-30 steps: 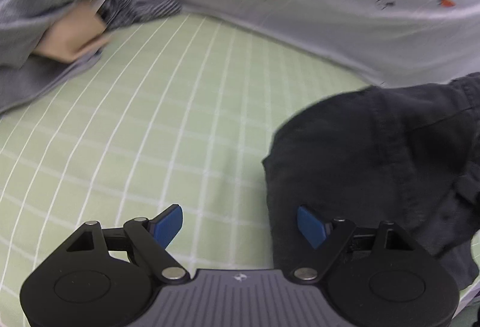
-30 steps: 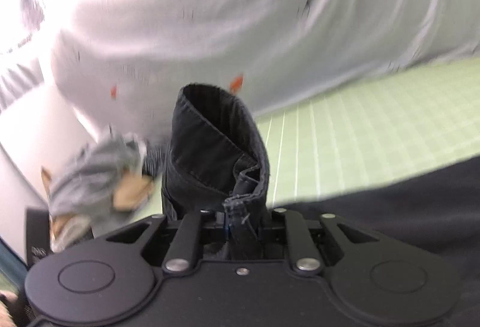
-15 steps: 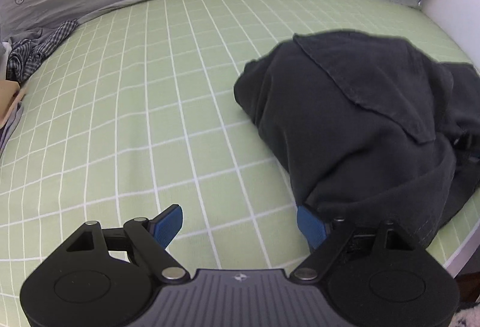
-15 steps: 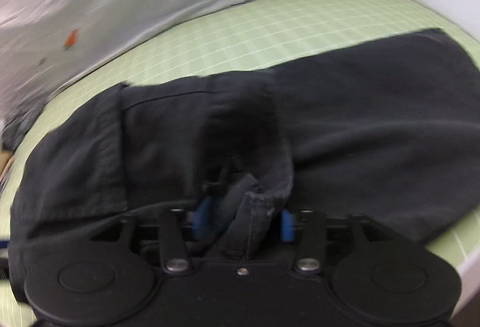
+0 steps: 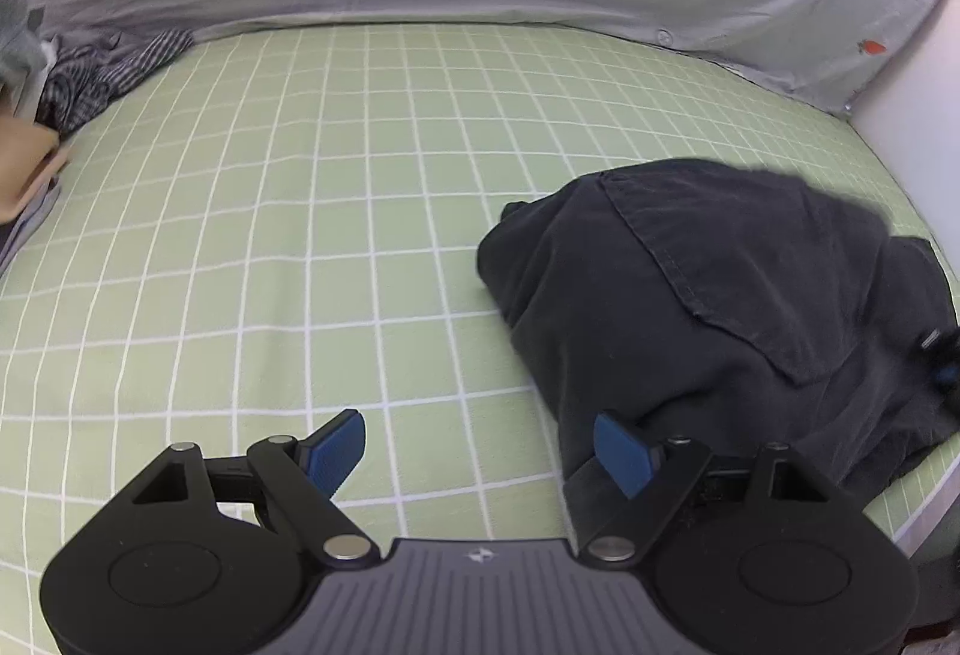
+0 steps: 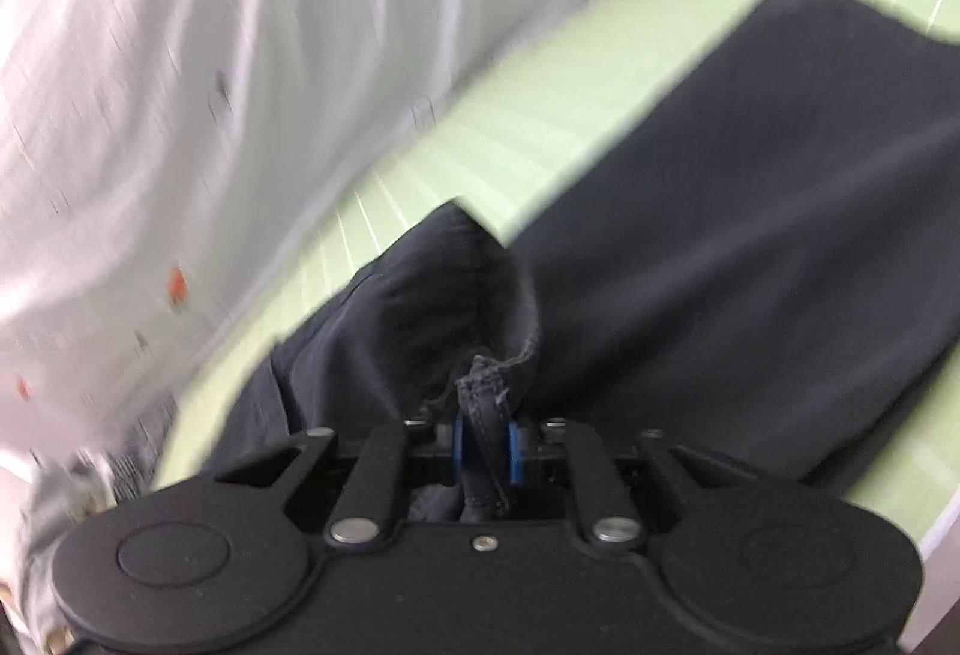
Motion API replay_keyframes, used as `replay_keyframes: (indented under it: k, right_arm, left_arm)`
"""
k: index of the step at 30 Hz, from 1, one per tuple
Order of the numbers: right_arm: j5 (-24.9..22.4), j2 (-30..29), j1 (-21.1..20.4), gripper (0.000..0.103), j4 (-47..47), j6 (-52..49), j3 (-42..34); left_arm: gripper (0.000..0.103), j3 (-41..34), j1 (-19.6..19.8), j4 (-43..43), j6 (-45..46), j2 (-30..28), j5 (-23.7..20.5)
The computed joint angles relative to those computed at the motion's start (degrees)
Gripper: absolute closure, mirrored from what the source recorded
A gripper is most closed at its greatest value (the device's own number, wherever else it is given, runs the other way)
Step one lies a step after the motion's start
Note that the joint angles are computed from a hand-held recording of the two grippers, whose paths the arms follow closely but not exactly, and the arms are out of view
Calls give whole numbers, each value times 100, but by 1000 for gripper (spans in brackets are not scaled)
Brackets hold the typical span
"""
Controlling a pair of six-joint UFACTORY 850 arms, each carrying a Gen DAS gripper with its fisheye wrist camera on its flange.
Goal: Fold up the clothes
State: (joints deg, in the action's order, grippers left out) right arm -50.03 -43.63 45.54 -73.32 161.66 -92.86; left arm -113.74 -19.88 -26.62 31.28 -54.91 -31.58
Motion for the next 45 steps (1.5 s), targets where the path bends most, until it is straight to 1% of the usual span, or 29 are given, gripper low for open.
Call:
replay_keyframes:
  k: [1, 3, 5, 7, 9, 10, 11, 13, 15, 16, 17, 18, 19, 20, 22, 24, 25, 28, 31, 32, 35, 37, 39, 43, 45]
  right_arm:
    - [-265, 74, 43, 89, -43, 45, 33]
    - [-550, 159, 41, 89, 208, -264, 31]
    - [-525, 94, -47, 88, 760, -1144, -76]
    - [-245, -128, -151, 86, 1597, -2199, -238]
    - [-242, -331, -163, 83, 1952, -2600, -401]
    - [-342, -370, -149, 79, 2002, -2614, -473]
    - [-451, -406, -134, 71, 2044, -2618, -546]
    - [-680, -339, -124, 33, 2362, -2593, -550]
    - [-528, -201, -131, 18, 2279, -2534, -334]
    - [-555, -138, -102, 12, 2172, -2527, -236]
    - [-592, -76, -70, 7, 2061, -2523, -141]
    - [-630, -15, -38, 0, 1952, -2520, -46]
    - [-743, 18, -1, 0, 1886, -2486, 9]
    - [-751, 127, 14, 0, 1812, -2347, 228]
    - [-729, 344, -25, 0, 1800, -2109, 579]
    - [-703, 546, -117, 0, 1679, -1834, 914]
    - [-691, 644, -151, 0, 1602, -1682, 1104]
    - [-760, 986, -223, 0, 1773, -1668, 1637]
    - [-655, 1269, -329, 0, 1850, -1638, 2135]
    - [-608, 1368, -366, 0, 1849, -1622, 2306]
    - [-500, 1667, -457, 0, 1808, -1633, 2807]
    - [-475, 1799, -519, 0, 1813, -1707, 3027]
    - [-451, 1918, -590, 0, 1835, -1768, 3226]
    - [-257, 2096, -770, 0, 1775, -1758, 3603]
    - [-249, 2123, -824, 0, 1711, -1877, 3699]
  left_arm:
    - [19, -16, -17, -75, 154, -17, -60]
    - [19, 12, -75, -116, 414, -24, -135]
    - [19, 124, -167, 51, 578, 8, -82]
    - [19, 221, -250, 395, 543, 38, 34]
    - [19, 294, -266, 499, 538, 80, 111]
    - [19, 279, -264, 528, 493, 84, 85]
    - [19, 244, -258, 556, 442, 77, 36]
    - [19, 127, -258, 556, 398, 55, -73]
    - [19, 49, -285, 481, 471, 83, -75]
    - [19, -19, -308, 441, 529, 85, -70]
    - [17, -84, -342, 375, 618, 89, -62]
    - [12, -150, -377, 216, 773, 90, -83]
    - [10, -229, -412, 13, 957, 82, -131]
    - [8, -339, -460, -146, 1079, 47, -212]
    - [7, -588, -574, -381, 1250, -66, -389]
    - [7, -820, -721, -392, 1240, -223, -461]
    - [7, -987, -810, -253, 1086, -348, -517]
    - [5, -1450, -1074, 621, 108, -748, -710]
    - [0, -1325, -1344, 1922, -999, -833, -410]
    - [0, -1281, -1412, 2276, -1289, -846, -348]
    - [0, -1373, -1588, 3256, -2234, -976, -436]
    - [0, -1530, -1630, 3467, -2533, -1075, -583]
    - [0, -1620, -1636, 3486, -2614, -1127, -663]
    - [0, -1661, -1674, 3676, -2780, -1159, -737]
    - [0, -1751, -1681, 3729, -2845, -1209, -856]
